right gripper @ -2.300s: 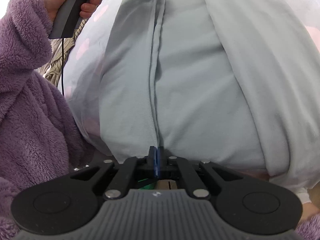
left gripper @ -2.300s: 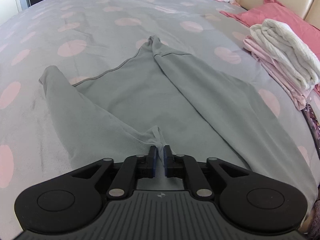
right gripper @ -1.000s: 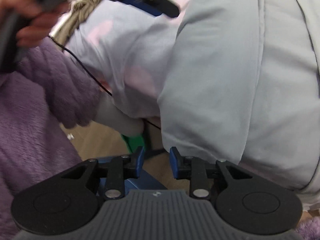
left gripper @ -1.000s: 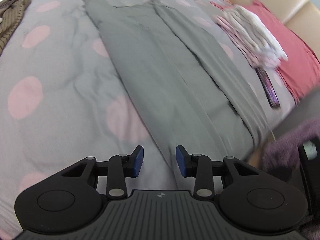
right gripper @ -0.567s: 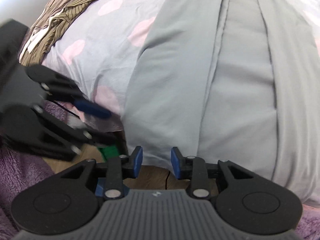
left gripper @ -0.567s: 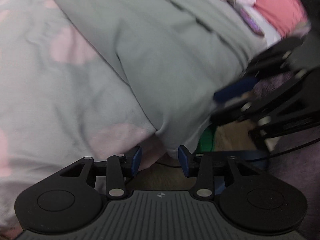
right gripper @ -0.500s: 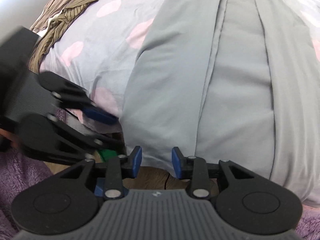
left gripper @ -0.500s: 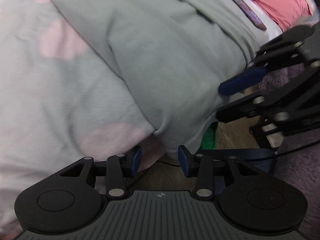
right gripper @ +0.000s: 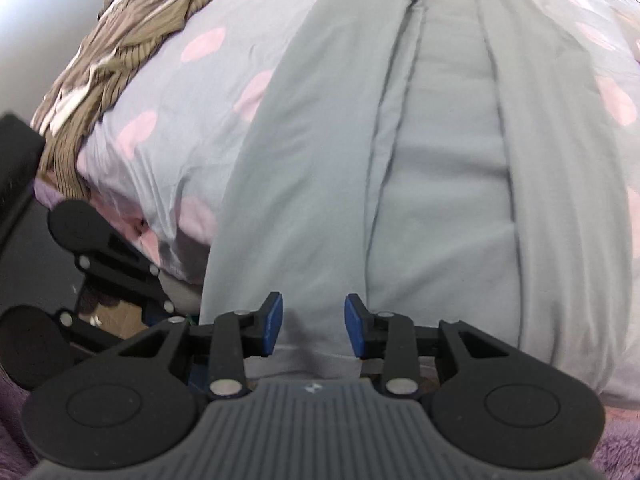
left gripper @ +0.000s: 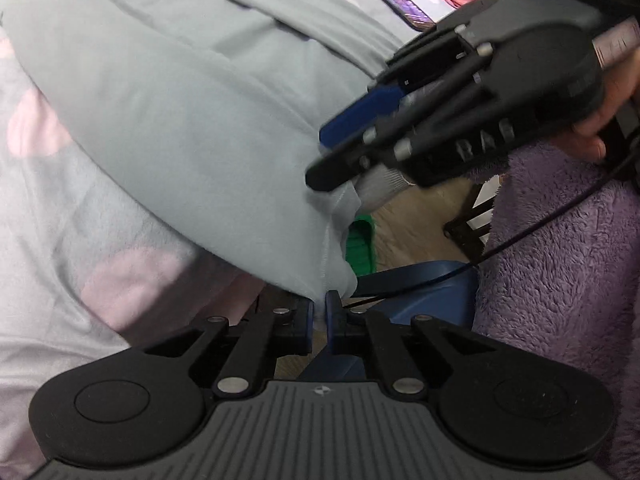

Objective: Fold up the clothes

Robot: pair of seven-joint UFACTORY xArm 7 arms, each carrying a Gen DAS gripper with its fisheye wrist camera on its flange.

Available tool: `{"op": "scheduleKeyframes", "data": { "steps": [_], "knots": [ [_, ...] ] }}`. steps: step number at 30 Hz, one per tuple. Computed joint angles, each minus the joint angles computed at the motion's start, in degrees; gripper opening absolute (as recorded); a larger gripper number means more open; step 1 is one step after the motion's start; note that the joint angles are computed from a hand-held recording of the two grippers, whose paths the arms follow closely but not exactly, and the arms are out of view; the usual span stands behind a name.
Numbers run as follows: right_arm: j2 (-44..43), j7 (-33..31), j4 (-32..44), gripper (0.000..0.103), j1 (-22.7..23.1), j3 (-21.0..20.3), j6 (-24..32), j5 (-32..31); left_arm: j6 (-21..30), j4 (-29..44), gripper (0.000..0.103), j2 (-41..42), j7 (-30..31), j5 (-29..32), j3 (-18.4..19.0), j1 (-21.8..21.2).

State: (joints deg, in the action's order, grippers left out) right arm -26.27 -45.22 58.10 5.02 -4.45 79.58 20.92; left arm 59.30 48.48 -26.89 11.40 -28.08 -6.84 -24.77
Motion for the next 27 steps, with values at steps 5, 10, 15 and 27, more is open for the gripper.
{"op": "scheduleKeyframes", "data": {
  "steps": [5, 10, 15, 27],
  "knots": [
    [1.4, 0.6, -0.4, 0.037, -0.2, 1.6, 0.1, -4.2, 6.6, 2.2, 0.009, 2.5, -2.9, 0.6, 0.7, 1.0],
    [2.4, 1.9, 1.7, 0.037, -0.8, 0.4, 1.5, -2.6, 6.2, 3.3, 0.029, 0.7, -3.2, 0.9, 0.9, 2.4],
    [4.8, 1.2, 6.4, 0.039, -1.9, -1.1, 3.5, -0.7, 4.0, 5.8, 0.032, 0.2, -4.1, 0.4, 2.7, 4.8],
    [14.7, -7.1, 20.0, 0.039, -8.0, -3.2, 3.5, -5.4, 0.3, 24.6, 0.032, 17.5, -4.4, 4.3, -0.1, 5.9]
  ]
}}
